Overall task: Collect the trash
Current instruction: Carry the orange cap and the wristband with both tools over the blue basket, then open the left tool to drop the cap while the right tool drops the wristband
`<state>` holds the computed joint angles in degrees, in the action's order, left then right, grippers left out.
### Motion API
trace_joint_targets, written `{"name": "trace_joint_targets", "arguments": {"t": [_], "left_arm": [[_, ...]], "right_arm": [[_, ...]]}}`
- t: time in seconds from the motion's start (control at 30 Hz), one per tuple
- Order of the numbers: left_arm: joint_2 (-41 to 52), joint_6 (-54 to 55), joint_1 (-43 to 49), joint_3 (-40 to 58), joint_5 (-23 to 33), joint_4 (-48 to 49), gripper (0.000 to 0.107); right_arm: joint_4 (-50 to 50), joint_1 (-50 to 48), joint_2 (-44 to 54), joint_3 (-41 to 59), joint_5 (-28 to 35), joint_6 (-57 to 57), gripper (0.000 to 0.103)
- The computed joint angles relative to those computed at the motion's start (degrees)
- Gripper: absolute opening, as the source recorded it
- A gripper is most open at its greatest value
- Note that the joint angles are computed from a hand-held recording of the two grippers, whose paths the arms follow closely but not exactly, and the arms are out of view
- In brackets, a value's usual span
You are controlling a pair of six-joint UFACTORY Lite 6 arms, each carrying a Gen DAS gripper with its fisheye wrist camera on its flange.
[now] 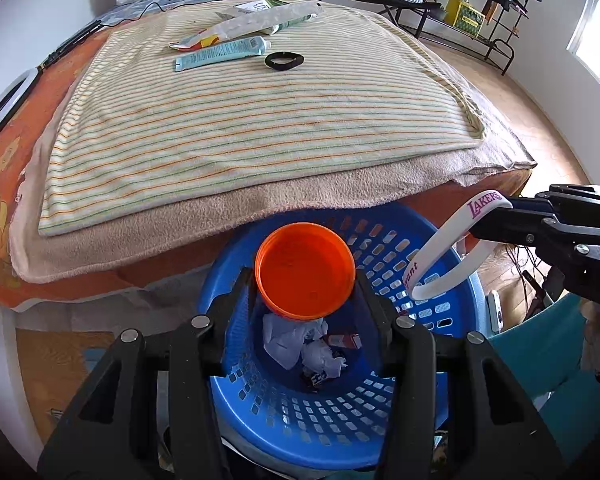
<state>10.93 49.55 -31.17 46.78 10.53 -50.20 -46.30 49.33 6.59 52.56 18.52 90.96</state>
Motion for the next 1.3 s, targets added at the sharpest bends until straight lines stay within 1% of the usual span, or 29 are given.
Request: {"name": "trace_joint_targets", "arguments": {"t": [0.27, 0.33, 0.4, 0.5, 0.6, 0.67, 0.73, 0.77, 0.83, 0.87, 0.93, 1.0, 1.07, 1.23, 1.3], "left_arm": [[1.4, 1.2, -0.1, -1.3, -0.1, -1.3, 0.048], [1.9, 0.6, 0.0, -1.2, 0.2, -0.8, 0.048], [2.2, 0.2, 0.0, -1.4, 0.0, -0.5, 0.048], [2.6, -0.1, -0.1, -1.5, -0.2, -0.2, 0.048], [3.3, -1.1, 0.1, -1.3, -0.2, 0.8, 0.048], [3.7, -2.4, 0.2, -1.1, 0.1, 1.9, 0.049], [4.2, -4.4, 0.1, -0.7, 0.2, 3.8, 0.049], [4.3, -5.4, -0.1, -0.7, 0.0, 4.8, 0.050], [4.2, -4.0, -0.3, -1.0, -0.3, 3.3, 0.068], [3.9, -3.1, -0.4, -1.3, -0.7, 2.4, 0.070], [3.8, -3.3, -0.6, -1.4, -0.8, 2.5, 0.071], [4.1, -4.7, -0.7, -1.2, -1.0, 3.8, 0.076], [4.4, -5.0, -0.6, -0.9, -0.9, 4.0, 0.077], [5.2, -5.7, -0.4, -0.2, -0.6, 4.6, 0.077], [5.5, -5.9, -0.3, 0.1, -0.5, 4.7, 0.077]], "right_arm": [[3.8, 0.5, 2.5, 0.0, -1.8, -3.5, 0.013], [4.9, 0.5, 3.0, 0.0, -2.2, -4.4, 0.017], [5.2, 0.6, 3.6, 0.3, -2.2, -4.7, 0.019], [5.4, 0.5, 3.7, 0.1, -2.2, -4.6, 0.026], [7.6, 0.0, 3.8, 0.0, -3.2, -6.5, 0.028], [8.3, -0.1, 4.1, 0.1, -3.3, -6.8, 0.037], [7.8, -0.3, 4.1, -0.1, -3.5, -6.0, 0.052], [7.7, -0.4, 3.9, -0.4, -3.7, -5.7, 0.054], [7.8, -0.6, 3.8, -0.5, -3.6, -5.4, 0.059], [7.8, -0.6, 3.8, -0.4, -3.3, -5.3, 0.061], [7.6, -0.8, 3.9, -0.4, -3.0, -4.8, 0.069], [8.6, -1.0, 3.9, -0.5, -3.3, -5.8, 0.072], [9.0, -1.2, 4.0, -0.3, -3.2, -6.0, 0.074], [6.5, -1.3, 3.4, -0.7, -2.5, -3.1, 0.085], [6.3, -1.5, 3.4, -0.6, -2.2, -2.7, 0.087]]}}
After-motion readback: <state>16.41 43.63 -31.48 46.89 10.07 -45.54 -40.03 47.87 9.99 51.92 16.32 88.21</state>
